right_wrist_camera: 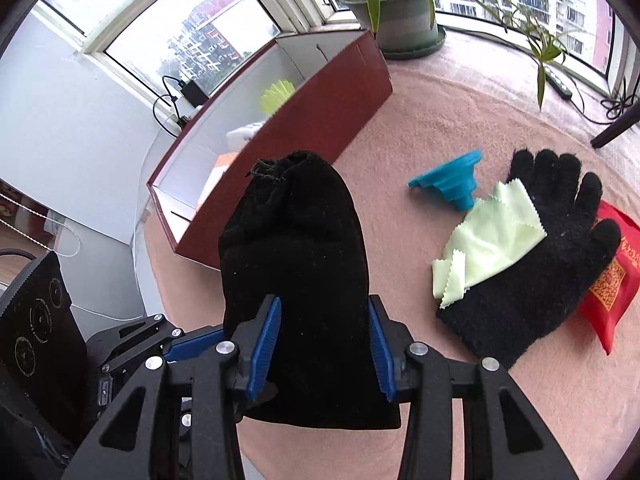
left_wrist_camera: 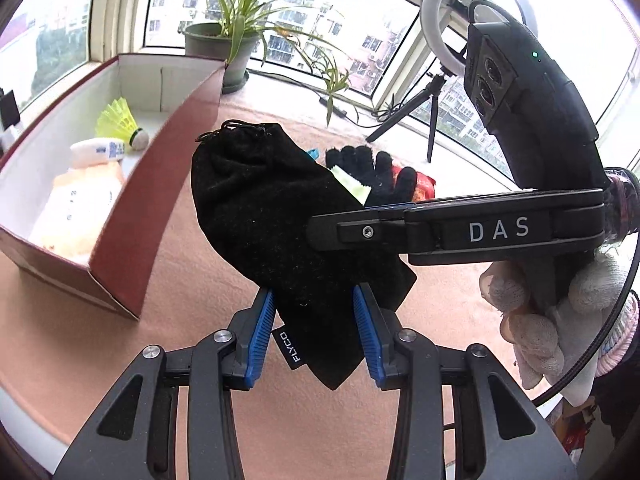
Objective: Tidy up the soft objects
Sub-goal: 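Lift the black pouch with the left gripper and carry it toward the box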
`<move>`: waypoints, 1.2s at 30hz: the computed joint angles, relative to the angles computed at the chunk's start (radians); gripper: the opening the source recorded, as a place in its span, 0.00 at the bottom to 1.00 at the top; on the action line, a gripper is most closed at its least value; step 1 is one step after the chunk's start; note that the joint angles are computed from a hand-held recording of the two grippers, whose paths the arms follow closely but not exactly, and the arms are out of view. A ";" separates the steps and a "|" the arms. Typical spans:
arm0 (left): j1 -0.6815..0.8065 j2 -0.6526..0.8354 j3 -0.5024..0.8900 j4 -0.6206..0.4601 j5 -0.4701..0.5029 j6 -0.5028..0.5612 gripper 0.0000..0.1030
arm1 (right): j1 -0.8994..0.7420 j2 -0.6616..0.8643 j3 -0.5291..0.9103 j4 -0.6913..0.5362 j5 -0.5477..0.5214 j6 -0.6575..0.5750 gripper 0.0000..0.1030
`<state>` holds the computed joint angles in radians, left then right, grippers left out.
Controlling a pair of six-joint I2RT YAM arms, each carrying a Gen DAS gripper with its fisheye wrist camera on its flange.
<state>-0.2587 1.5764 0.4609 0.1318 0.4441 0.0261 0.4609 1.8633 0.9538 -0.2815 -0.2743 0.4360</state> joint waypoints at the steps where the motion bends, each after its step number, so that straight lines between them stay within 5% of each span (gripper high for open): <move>1: 0.013 -0.020 0.004 -0.018 0.009 0.014 0.38 | 0.005 -0.012 0.012 -0.014 0.008 0.002 0.38; 15: 0.334 -0.074 0.185 -0.267 0.176 0.221 0.38 | 0.113 0.146 0.428 -0.161 0.074 0.019 0.38; 36: 0.483 0.298 0.487 -0.301 0.118 0.311 0.38 | 0.171 0.620 1.048 -0.351 0.091 0.049 0.38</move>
